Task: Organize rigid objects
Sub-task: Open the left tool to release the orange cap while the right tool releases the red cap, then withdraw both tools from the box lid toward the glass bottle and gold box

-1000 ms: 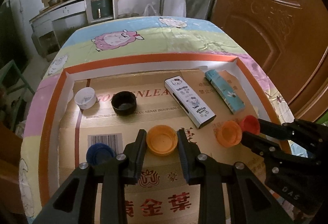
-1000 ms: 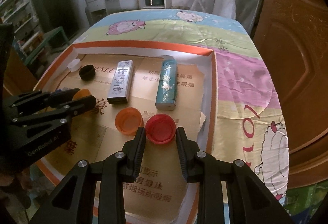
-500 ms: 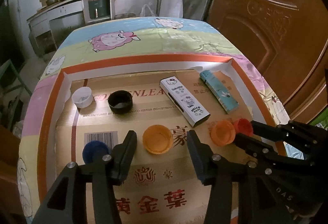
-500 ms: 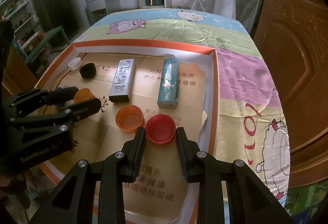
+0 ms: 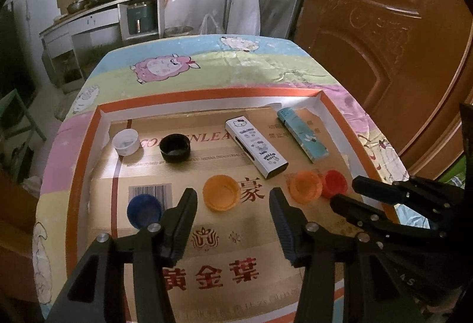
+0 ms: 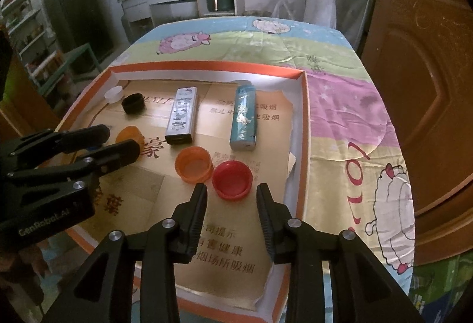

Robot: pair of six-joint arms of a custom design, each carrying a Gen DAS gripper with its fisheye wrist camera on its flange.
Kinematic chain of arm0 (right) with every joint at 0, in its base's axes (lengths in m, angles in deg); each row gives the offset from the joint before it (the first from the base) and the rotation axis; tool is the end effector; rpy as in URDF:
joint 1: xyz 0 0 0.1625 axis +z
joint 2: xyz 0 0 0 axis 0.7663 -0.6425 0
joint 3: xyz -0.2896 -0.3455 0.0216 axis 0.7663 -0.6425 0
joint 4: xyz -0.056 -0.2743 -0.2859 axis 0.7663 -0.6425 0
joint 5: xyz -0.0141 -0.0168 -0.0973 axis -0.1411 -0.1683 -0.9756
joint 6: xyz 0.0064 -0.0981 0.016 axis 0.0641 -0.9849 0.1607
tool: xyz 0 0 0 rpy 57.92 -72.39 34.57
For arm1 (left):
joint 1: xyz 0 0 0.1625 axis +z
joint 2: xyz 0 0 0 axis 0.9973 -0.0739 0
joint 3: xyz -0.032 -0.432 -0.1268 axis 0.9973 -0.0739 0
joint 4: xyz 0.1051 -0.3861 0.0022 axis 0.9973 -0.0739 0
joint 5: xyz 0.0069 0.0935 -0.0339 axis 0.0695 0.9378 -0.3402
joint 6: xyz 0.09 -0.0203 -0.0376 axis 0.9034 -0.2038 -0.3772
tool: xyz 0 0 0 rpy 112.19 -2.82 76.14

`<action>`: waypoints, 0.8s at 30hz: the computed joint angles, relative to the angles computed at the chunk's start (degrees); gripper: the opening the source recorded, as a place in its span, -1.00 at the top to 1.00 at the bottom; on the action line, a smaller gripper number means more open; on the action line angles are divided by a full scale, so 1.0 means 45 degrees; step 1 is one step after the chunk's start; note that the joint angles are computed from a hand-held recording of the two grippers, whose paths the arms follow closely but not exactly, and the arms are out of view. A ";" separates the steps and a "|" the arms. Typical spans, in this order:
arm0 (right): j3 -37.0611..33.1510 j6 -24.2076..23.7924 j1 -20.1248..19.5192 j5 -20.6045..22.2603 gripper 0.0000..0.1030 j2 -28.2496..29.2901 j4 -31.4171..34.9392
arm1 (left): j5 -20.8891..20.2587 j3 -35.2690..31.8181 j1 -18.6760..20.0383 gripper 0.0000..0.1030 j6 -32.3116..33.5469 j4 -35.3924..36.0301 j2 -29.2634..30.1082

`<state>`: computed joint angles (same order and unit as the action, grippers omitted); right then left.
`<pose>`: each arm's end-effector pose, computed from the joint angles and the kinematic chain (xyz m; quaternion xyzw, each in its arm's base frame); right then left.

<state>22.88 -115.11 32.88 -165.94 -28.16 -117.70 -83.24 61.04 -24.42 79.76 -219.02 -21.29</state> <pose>-0.0132 -0.7952 0.1427 0.0933 -0.8928 0.2786 0.3413 -0.2529 -0.8459 -0.0864 0.3082 0.9013 -0.1915 0.2366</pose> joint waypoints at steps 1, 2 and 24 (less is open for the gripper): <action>0.0073 0.0002 0.0017 0.0001 0.30 -0.0034 -0.0057 | -0.0013 0.0119 -0.0009 0.02 -0.0011 -0.0070 -0.0065; 0.0146 0.0008 0.0030 0.0017 0.30 -0.0076 -0.0104 | -0.0032 0.0296 -0.0019 0.02 -0.0019 -0.0187 -0.0167; 0.2812 0.0465 0.0492 -0.0002 0.30 -0.0956 -0.2068 | 0.0029 0.5137 -0.0315 0.02 -0.0061 -0.3466 -0.2637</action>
<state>35.54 -113.01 35.09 -165.95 -32.46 -127.00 -83.11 84.16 -25.84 79.49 -234.62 -33.16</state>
